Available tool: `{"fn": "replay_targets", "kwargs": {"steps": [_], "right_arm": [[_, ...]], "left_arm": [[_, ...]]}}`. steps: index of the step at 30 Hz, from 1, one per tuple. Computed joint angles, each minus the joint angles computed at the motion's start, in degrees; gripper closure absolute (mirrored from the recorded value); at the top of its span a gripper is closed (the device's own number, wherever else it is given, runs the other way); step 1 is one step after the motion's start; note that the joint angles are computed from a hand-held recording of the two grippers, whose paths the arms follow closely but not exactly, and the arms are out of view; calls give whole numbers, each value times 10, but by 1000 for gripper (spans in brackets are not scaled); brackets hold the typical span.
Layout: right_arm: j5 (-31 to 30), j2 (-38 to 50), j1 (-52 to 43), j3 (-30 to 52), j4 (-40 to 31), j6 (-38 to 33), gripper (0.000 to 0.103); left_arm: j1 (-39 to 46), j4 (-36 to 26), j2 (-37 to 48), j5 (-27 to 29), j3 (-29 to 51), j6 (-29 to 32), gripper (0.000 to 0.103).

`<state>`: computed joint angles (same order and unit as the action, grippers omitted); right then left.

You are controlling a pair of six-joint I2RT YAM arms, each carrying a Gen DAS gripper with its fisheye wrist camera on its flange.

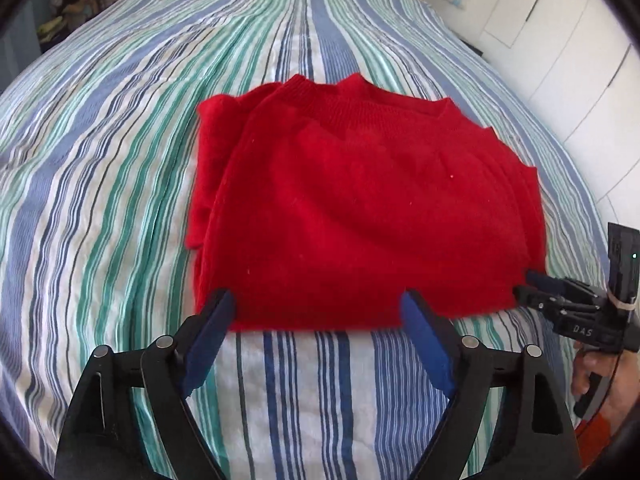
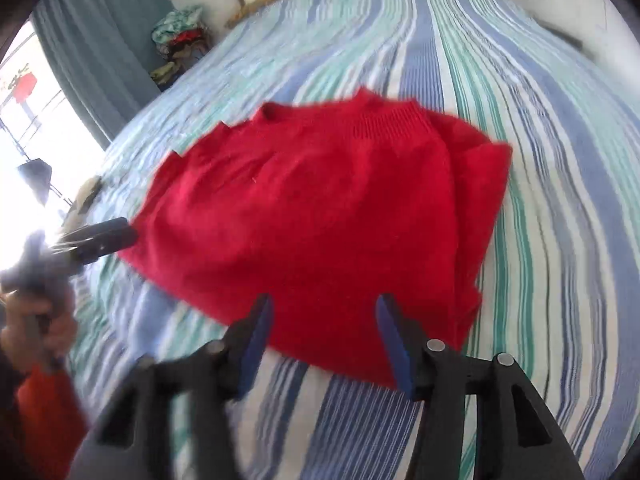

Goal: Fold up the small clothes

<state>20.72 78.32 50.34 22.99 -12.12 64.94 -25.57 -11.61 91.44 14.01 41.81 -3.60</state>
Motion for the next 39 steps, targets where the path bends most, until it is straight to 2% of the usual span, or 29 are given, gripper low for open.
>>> {"fn": "replay_targets", "kwargs": {"steps": [1, 2, 3, 5, 7, 8, 9, 12, 15, 16, 19, 21, 26, 39], "right_arm": [[-4, 38, 11, -10, 27, 29, 47], [46, 46, 51, 3, 2, 85, 47], [86, 47, 96, 26, -50, 153, 47], [105, 70, 160, 96, -171, 265, 44], [121, 109, 215, 171, -270, 345, 31], [126, 138, 235, 214, -323, 376, 23], [127, 171, 250, 256, -366, 397, 20], [118, 236, 269, 324, -418, 395, 20], [104, 280, 284, 327, -397, 409, 20], [96, 290, 285, 324, -385, 412, 20], [75, 324, 289, 308, -338, 418, 19], [82, 341, 292, 314, -345, 425, 13], [81, 345, 289, 286, -310, 448, 2], [85, 353, 284, 286, -308, 439, 1]], "left_arm": [[6, 6, -32, 5, -31, -2, 19], [8, 12, -70, -4, -63, -1, 19], [6, 19, -105, -20, -92, -2, 17], [2, 34, -160, -49, -142, -12, 11], [-7, 58, -178, -72, -174, -24, 8], [-15, 65, -173, -86, -182, -29, 8], [-24, 78, -157, -98, -185, -36, 8], [-33, 121, -107, -106, -207, -36, 6], [-63, 206, -78, -134, -246, -4, 1], [-66, 217, -75, -138, -252, 0, 1], [-52, 224, -62, -119, -248, 4, 1], [-54, 235, -56, -121, -251, 5, 1], [-64, 257, -54, -131, -262, 0, 1], [-68, 268, -49, -137, -266, 1, 1]]}}
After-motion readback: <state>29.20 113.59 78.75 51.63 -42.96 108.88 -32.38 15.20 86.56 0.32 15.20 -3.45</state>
